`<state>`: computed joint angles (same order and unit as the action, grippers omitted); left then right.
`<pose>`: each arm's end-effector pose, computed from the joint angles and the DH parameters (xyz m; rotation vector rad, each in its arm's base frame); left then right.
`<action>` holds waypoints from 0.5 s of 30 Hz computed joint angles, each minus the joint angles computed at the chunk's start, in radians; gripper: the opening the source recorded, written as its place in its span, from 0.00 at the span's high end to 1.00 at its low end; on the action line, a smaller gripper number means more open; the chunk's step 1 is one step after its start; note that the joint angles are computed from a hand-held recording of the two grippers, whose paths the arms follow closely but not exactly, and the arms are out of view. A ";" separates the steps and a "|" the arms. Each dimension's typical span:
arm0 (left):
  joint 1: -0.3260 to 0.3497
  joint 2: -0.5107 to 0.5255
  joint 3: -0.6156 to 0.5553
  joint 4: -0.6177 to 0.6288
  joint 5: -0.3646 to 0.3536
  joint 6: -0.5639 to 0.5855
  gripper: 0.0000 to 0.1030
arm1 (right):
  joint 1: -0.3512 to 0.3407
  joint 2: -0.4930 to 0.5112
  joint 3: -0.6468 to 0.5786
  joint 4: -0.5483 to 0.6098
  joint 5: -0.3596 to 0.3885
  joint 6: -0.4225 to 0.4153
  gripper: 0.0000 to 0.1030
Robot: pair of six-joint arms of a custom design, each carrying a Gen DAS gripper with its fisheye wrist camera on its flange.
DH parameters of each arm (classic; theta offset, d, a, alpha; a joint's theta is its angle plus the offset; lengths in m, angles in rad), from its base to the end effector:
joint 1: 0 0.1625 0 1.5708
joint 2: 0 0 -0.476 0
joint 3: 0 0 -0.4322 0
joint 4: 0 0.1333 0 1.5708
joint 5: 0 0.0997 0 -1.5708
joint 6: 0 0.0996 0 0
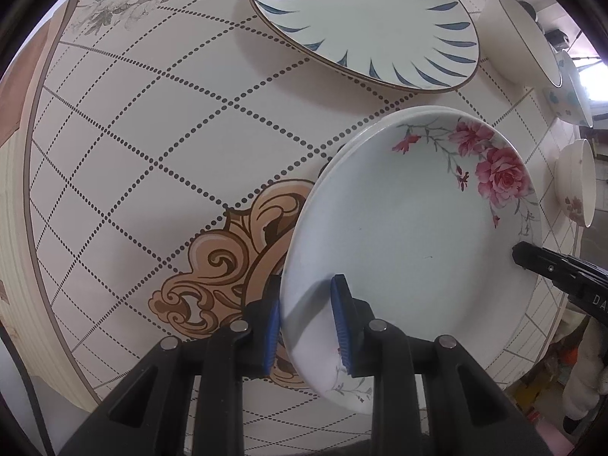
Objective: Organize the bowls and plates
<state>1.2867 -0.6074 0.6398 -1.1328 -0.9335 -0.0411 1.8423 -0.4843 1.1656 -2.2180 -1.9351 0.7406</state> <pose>-0.0605 -0.8943 0.3036 0.4808 2.3670 0.4408 0.3231 -0.7959 0.0155 -0.6420 -2.7246 0.2082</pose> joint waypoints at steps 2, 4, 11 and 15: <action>0.002 0.003 -0.003 0.005 -0.002 -0.006 0.78 | -0.001 -0.001 0.001 0.000 0.005 0.008 0.86; 0.008 0.012 -0.019 0.022 -0.010 -0.021 0.78 | -0.004 -0.002 -0.001 0.005 0.014 0.020 0.86; 0.045 0.160 -0.330 0.206 -0.091 -0.108 0.77 | -0.023 0.007 -0.016 -0.037 0.130 -0.008 0.32; 0.049 0.144 -0.314 0.190 -0.093 -0.100 0.77 | -0.014 0.031 -0.063 0.006 0.118 -0.012 0.23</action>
